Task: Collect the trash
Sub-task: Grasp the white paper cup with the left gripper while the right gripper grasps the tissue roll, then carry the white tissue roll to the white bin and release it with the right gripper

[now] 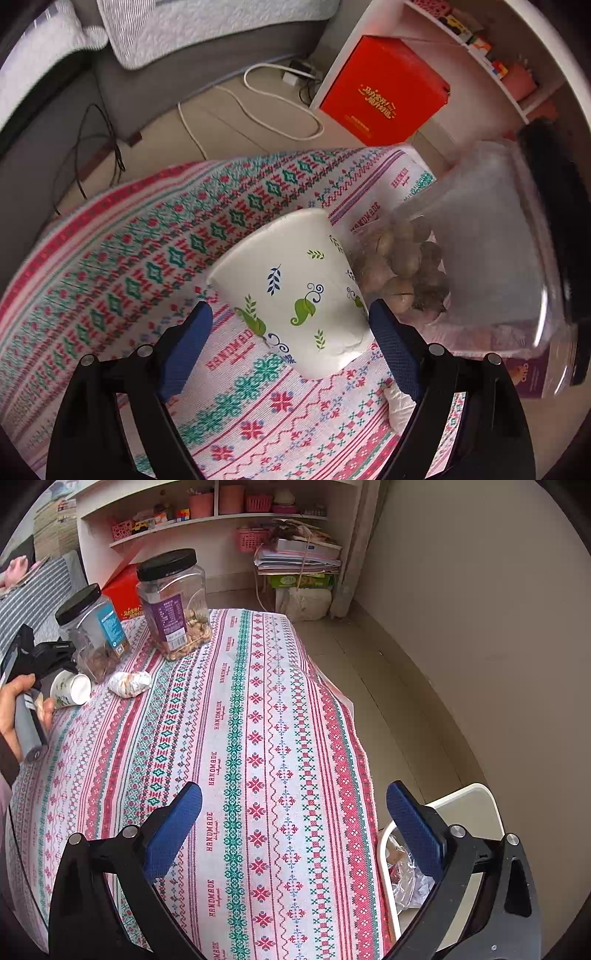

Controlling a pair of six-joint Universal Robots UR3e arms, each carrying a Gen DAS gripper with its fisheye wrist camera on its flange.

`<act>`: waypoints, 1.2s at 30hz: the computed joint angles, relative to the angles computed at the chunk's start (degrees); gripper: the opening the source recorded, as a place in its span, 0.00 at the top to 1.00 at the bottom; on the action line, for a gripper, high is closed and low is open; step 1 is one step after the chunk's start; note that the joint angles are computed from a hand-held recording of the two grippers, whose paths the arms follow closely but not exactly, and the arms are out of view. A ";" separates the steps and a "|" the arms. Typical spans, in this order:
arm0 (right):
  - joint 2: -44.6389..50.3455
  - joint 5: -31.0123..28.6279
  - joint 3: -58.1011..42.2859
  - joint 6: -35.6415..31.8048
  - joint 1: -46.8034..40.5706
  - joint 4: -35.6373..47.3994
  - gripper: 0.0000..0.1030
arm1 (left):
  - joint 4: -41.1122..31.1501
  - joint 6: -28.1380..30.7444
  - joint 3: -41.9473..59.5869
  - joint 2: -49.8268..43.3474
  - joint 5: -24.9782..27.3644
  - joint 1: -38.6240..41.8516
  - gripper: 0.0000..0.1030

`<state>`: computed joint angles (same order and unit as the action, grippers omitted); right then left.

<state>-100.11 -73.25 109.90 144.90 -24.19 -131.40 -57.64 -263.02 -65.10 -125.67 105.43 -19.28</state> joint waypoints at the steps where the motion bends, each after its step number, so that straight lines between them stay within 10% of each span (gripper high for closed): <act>1: 0.44 -0.56 0.12 0.18 0.73 -0.67 0.07 | 3.39 2.02 -1.94 -0.02 -1.70 0.44 0.41; 11: 10.65 1.66 -4.80 -2.78 9.20 -3.11 0.07 | -11.91 18.51 5.44 1.58 2.93 -12.61 0.45; 16: 23.05 6.95 -17.59 -3.65 18.38 -3.88 0.08 | -16.16 13.78 2.27 9.28 -3.81 -19.79 0.45; 26: 46.47 0.83 -41.10 -3.75 34.02 -7.82 0.14 | -20.87 3.26 4.66 8.67 4.41 -31.52 0.45; 29: 52.09 -2.53 -48.71 -3.41 36.43 -2.11 0.37 | -23.60 0.18 4.56 9.82 7.07 -32.76 0.45; 31: 52.47 -6.45 -47.32 -2.29 37.62 -3.86 0.57 | -23.63 -2.03 2.59 11.28 7.20 -33.21 0.45; 36: 39.49 0.28 -29.79 0.93 32.56 -6.38 0.59 | -24.58 -4.58 0.60 13.79 7.62 -34.07 0.45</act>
